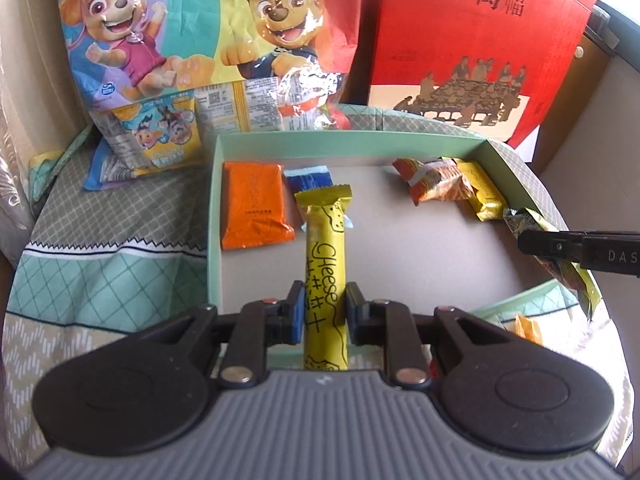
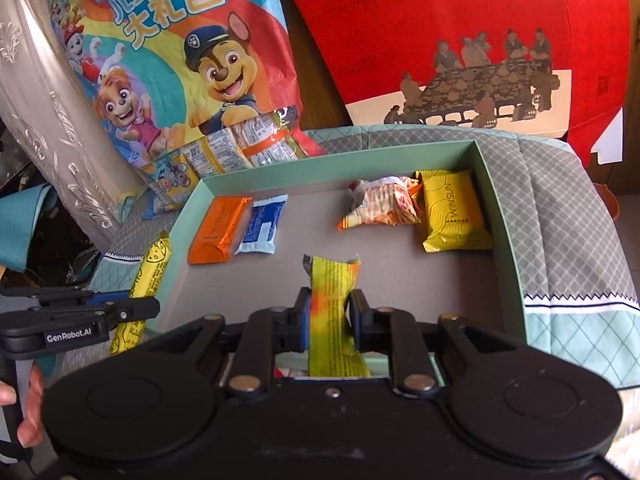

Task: Organize snacks
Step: 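Carry both yellow sticks into the box and open both tools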

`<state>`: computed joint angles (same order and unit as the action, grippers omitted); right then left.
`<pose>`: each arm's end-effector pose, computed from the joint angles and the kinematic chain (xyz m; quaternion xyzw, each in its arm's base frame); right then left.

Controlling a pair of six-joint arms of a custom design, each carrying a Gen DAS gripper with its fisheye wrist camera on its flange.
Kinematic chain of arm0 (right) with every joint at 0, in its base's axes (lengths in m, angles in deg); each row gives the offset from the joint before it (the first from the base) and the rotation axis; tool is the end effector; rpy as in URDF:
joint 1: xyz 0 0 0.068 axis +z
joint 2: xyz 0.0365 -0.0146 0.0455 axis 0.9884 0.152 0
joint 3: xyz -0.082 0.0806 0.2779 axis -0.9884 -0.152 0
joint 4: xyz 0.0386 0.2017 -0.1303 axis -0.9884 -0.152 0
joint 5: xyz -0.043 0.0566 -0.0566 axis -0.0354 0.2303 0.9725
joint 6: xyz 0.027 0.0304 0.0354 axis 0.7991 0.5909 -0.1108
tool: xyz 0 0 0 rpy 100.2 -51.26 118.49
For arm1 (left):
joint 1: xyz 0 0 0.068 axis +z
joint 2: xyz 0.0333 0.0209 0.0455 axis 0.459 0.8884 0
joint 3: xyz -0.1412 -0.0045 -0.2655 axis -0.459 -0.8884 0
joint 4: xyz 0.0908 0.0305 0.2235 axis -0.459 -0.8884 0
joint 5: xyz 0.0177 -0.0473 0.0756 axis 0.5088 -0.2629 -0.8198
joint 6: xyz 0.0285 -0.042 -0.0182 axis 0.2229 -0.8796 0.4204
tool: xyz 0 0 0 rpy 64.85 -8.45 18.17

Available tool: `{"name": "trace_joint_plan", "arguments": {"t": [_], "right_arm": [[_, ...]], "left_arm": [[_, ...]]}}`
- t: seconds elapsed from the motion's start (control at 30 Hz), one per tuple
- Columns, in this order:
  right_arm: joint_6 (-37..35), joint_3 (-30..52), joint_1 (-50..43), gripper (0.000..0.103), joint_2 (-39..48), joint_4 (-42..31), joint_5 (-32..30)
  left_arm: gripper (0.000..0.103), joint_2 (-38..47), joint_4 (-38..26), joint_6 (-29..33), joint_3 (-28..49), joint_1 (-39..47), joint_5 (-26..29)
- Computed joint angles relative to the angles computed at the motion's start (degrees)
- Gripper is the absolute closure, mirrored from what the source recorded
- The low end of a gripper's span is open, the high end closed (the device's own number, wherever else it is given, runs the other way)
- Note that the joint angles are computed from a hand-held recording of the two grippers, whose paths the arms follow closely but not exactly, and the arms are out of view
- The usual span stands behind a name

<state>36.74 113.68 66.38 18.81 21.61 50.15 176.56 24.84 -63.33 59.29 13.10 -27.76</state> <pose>0.2323 -0.0545 0.1411 0.1709 0.9200 0.0802 0.3434 0.3405 -0.0960 0.1329 0.2404 0.9217 -0.1341 0.2734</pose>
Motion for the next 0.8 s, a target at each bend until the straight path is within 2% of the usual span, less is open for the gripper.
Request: {"name": "trace_joint_plan", "arguments": {"t": [0.27,0.53,0.57,0.6,0.63,0.7,0.73,0.8], "right_arm": [[0.86,17.84,2.22,0.084,20.46,2.1,1.34],[0.75,30.55,2.58,0.083,32.9,1.96,0.59],[0.6,31.24,2.58,0.08,33.6,2.41,0.65],[0.6,31.57,2.59,0.072,33.97,3.14,1.1],[0.65,31.43,2.45,0.068,33.91,3.74,1.24],[1.07,30.94,2.11,0.052,33.71,4.62,1.13],[1.15,30.5,1.93,0.049,33.4,4.92,1.2],[0.89,29.26,1.87,0.035,32.68,5.62,1.63]], "left_arm": [[0.083,12.04,-3.92,-0.59,13.26,-0.12,-4.1],[0.082,17.18,-5.17,1.88,17.12,0.78,-6.23],[0.08,16.95,-4.13,2.25,16.56,0.65,-6.32],[0.066,16.49,-3.12,2.39,15.95,0.56,-5.88],[0.041,15.99,-2.45,2.1,15.53,0.44,-5.32],[0.023,14.94,-0.43,1.21,14.24,0.35,-2.96],[0.014,14.5,0.36,0.37,13.78,-0.14,-3.15],[0.006,14.01,1.69,-0.81,13.03,-1.32,-4.65]]}}
